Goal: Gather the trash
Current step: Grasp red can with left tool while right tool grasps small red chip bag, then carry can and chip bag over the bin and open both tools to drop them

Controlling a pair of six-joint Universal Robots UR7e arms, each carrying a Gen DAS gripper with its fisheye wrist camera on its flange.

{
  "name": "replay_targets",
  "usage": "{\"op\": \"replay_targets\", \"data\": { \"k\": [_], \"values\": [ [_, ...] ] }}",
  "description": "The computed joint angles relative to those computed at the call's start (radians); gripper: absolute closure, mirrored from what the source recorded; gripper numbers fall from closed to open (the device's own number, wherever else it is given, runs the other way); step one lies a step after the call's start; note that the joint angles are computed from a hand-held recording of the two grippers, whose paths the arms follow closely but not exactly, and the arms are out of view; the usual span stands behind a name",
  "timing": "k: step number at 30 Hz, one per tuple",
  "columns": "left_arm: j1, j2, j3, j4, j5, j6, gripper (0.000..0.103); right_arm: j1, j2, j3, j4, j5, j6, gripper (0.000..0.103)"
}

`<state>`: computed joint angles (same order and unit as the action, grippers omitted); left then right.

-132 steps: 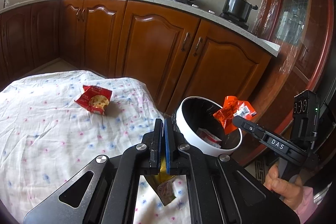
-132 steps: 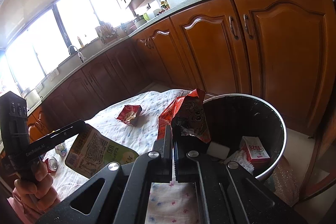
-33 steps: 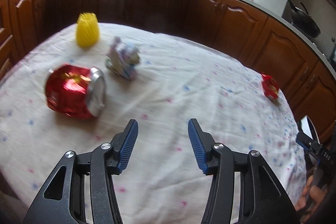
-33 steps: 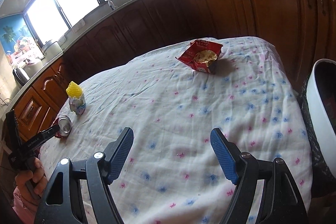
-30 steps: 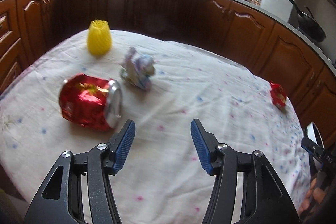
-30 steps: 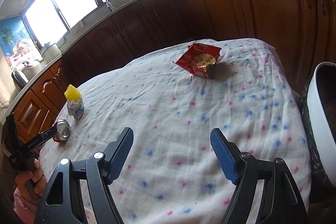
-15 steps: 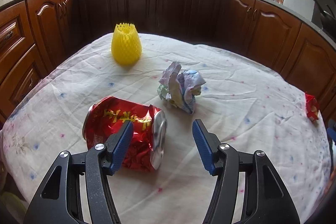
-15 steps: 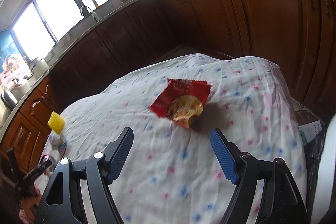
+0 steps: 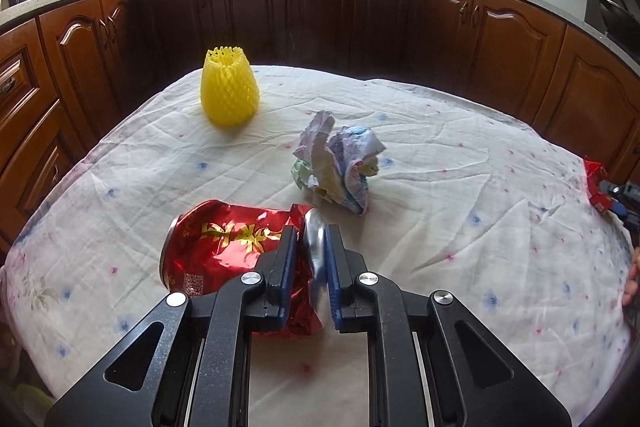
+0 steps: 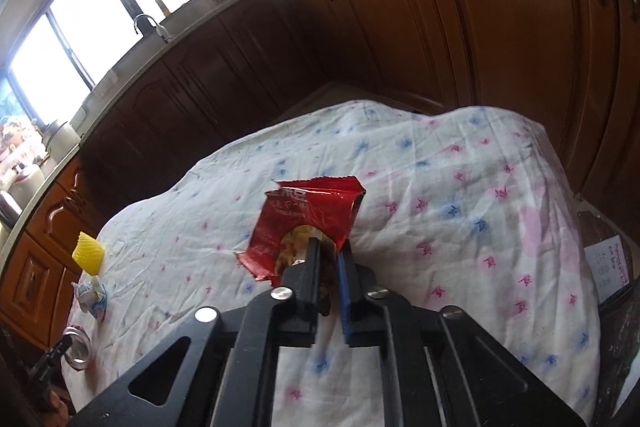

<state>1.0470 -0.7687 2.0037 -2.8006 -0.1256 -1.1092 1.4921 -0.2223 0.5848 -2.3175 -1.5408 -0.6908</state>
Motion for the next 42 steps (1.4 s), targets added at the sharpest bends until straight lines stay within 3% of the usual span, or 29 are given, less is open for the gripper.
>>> {"op": "replay_targets", "data": {
  "k": [2, 7, 12, 18, 26, 42],
  "values": [
    [-0.022, 0.021, 0.003, -0.098, -0.009, 0.069, 0.091, 0.000, -0.039, 0.066, -0.033, 0.016, -0.021, 0.101],
    [-0.079, 0.132, -0.056, -0.548, -0.064, 0.457, 0.094, -0.014, -0.158, 0.257, -0.105, 0.064, -0.061, 0.103],
    [-0.104, 0.228, -0.187, -0.715, -0.156, 0.710, 0.094, -0.039, -0.271, 0.421, -0.163, 0.092, -0.092, 0.103],
    [-0.107, 0.305, -0.328, -0.707, -0.257, 0.827, 0.094, -0.069, -0.372, 0.545, -0.198, 0.103, -0.126, 0.103],
    [-0.115, 0.391, -0.484, -0.601, -0.344, 0.865, 0.094, -0.108, -0.460, 0.626, -0.229, 0.127, -0.140, 0.103],
    [-0.137, 0.546, -0.762, -0.396, -0.394, 0.919, 0.094, -0.160, -0.537, 0.652, -0.245, 0.155, -0.147, 0.103]
  ]
}}
